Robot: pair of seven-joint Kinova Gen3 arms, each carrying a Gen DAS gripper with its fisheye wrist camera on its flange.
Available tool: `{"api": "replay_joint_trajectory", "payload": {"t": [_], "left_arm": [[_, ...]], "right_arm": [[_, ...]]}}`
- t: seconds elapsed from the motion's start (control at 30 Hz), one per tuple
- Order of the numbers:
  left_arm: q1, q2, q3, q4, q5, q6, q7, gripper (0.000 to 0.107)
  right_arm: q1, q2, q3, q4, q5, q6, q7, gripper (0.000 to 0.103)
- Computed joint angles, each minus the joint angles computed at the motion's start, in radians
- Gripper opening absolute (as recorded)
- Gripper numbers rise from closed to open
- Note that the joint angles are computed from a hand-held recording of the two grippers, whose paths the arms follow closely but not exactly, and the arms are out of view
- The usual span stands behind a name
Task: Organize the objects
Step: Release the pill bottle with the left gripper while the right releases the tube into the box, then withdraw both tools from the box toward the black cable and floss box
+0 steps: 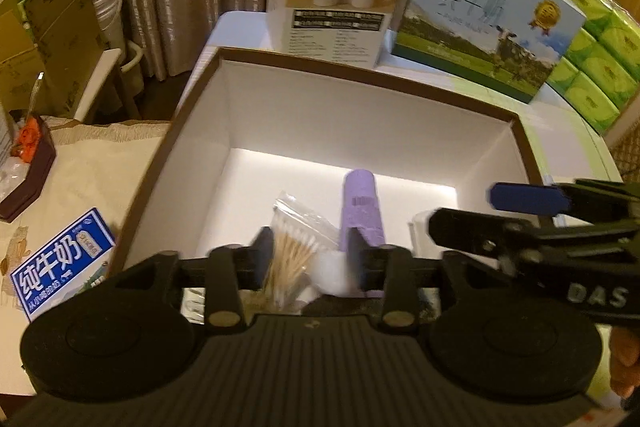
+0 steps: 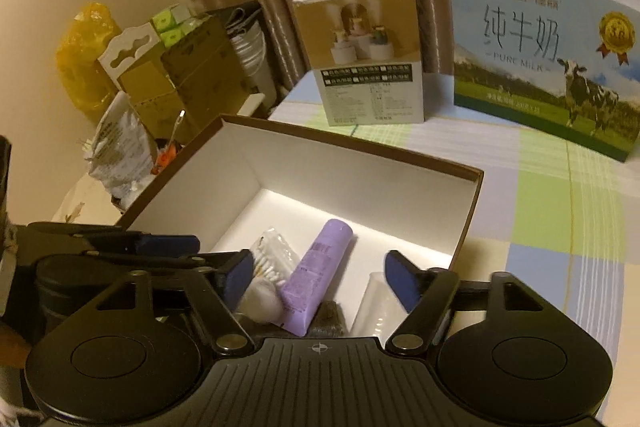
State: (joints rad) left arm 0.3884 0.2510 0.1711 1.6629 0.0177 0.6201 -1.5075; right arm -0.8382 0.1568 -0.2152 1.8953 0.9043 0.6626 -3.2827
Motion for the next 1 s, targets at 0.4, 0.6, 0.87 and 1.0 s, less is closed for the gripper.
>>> {"api": "replay_joint_trajectory", "payload": {"t": [0.4, 0.6, 0.87, 1.0], "left_arm": [[0.026, -0.059, -0.022, 0.023, -0.094, 0.025, 0.104, 0.069], [0.008, -0.114, -0.008, 0.058, -0.086, 0.029, 0.111, 0.072], [-0.016, -0.207, 0.009, 0.121, -0.058, 0.031, 0.113, 0.076], [-0.021, -0.253, 0.021, 0.148, -0.060, 0.039, 0.131, 0.077]], "right_arm": [[-0.035, -0.033, -0.038, 0.007, 0.070, 0.065, -0.038, 0.093], [-0.052, -0.058, -0.076, 0.016, 0.096, 0.111, -0.080, 0.097], [-0.090, -0.094, -0.137, 0.041, 0.114, 0.210, -0.141, 0.100], [-0.113, -0.113, -0.172, 0.050, 0.113, 0.263, -0.175, 0.101]]}}
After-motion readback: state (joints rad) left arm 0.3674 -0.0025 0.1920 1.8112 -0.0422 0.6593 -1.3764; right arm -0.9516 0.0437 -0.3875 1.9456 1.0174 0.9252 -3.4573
